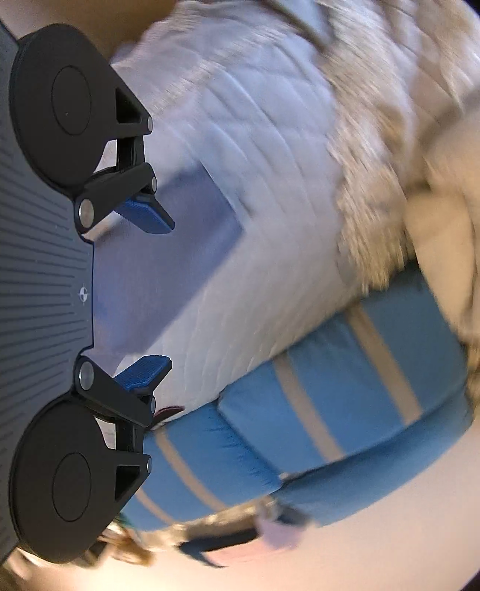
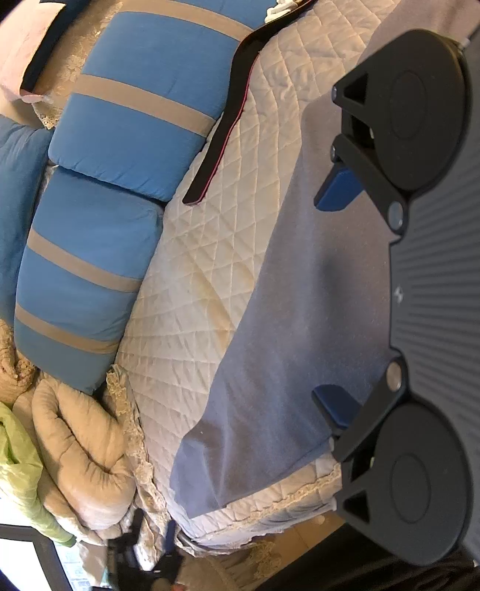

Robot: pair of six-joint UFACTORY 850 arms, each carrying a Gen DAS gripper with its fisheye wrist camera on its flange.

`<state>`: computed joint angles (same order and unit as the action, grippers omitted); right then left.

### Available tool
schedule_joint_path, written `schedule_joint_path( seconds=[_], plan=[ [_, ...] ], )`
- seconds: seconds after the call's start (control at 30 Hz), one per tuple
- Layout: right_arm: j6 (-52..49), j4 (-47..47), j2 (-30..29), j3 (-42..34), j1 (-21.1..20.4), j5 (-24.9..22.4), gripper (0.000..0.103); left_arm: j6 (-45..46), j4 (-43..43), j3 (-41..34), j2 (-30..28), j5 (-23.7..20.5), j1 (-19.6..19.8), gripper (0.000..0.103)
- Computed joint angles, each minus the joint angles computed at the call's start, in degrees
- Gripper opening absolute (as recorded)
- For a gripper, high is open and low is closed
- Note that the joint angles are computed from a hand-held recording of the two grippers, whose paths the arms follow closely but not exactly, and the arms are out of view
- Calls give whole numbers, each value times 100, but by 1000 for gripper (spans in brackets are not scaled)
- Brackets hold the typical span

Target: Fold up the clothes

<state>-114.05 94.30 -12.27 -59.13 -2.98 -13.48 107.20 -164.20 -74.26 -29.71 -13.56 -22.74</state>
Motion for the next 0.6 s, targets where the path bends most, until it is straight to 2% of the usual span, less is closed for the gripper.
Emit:
schedule_joint_path(
  seconds=[0.13, 0.43, 0.47, 0.5, 0.6],
  plan=[
    [110, -92, -37, -29, 30, 74, 103, -1141, 361, 374, -127, -885, 217, 72],
    [366, -320, -86, -62, 80, 179, 103, -1837, -285, 694, -532, -2703, 346, 71],
    [408, -354, -93, -69, 84, 190, 103, -1764, -241, 617, -545, -2605, 333, 45],
    [453, -385, -98, -78, 90, 203, 103, -1685, -187, 521, -552, -2437, 316, 8],
    [446, -346, -95, -88, 100, 245, 103, -1414, -63, 222, -586, -1930, 257, 7]
  ],
)
